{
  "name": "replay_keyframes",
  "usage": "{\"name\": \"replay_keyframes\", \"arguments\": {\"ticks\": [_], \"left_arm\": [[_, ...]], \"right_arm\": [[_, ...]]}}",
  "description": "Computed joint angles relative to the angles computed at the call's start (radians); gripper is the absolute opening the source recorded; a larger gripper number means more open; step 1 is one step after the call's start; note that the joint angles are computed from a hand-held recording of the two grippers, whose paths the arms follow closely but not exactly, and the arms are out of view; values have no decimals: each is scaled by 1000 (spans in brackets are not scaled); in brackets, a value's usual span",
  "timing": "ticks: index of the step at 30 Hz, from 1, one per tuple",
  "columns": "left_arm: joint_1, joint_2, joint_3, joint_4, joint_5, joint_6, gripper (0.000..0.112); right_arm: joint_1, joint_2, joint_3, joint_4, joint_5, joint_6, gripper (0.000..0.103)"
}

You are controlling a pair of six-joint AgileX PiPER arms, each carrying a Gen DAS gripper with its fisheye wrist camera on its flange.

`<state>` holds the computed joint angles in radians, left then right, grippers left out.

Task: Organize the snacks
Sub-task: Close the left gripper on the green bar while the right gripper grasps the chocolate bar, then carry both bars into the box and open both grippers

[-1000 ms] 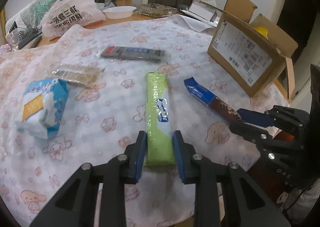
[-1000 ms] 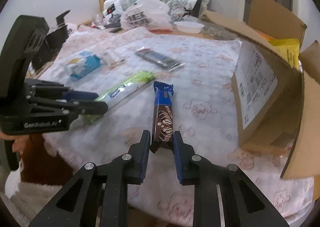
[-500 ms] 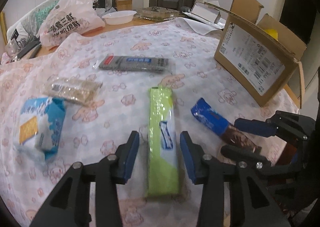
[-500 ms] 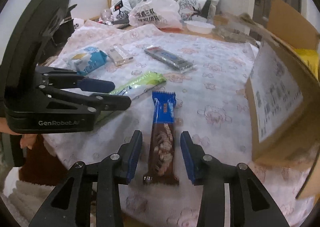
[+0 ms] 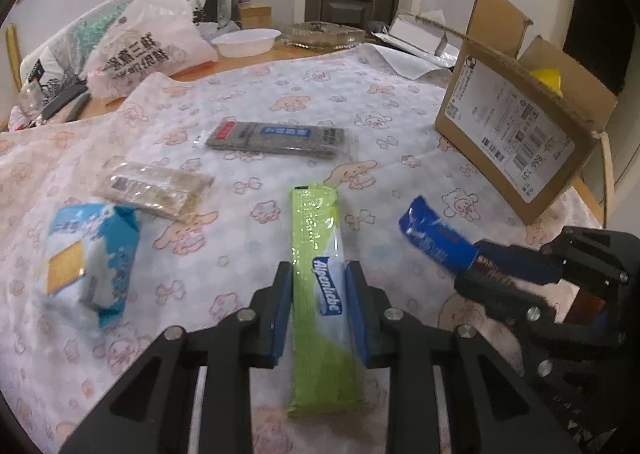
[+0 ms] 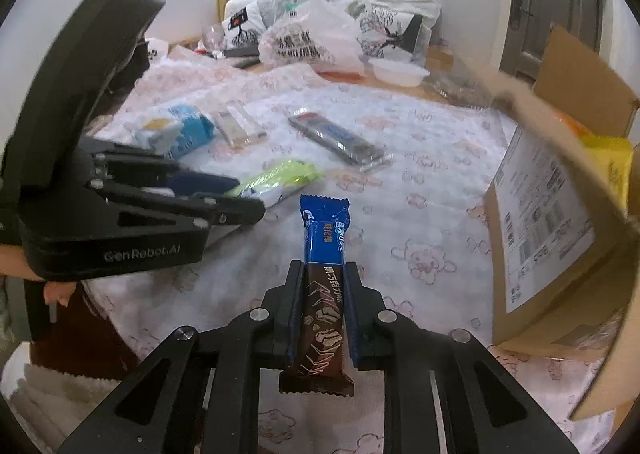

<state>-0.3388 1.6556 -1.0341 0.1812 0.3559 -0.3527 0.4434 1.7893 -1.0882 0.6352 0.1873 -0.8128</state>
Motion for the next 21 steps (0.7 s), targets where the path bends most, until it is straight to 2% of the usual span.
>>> {"name": "replay_keyframes", "arguments": {"ticks": [2,4,8,12,16,21], "left_arm": [[-1,-41,27,-22,-6,16,24],[-8,-88,51,28,-6,-38,24],[-7,-184,92,80,0,-94,24],[-19,-280,105,181,35,-193,24],[-37,-344,62,189,74,-190,24],[-90,-342,-67,198,130,-165,24]], "right_arm": [[7,-24,10,18,2,-14,14],[21,-55,23,29,-2,-27,14],[54,-107,28,-83,-17,84,14],[68,-154,6,-89,2,104,14],[76,-197,-20,-129,1,142,14],[35,-251,-60,-135,6,133,14]]}}
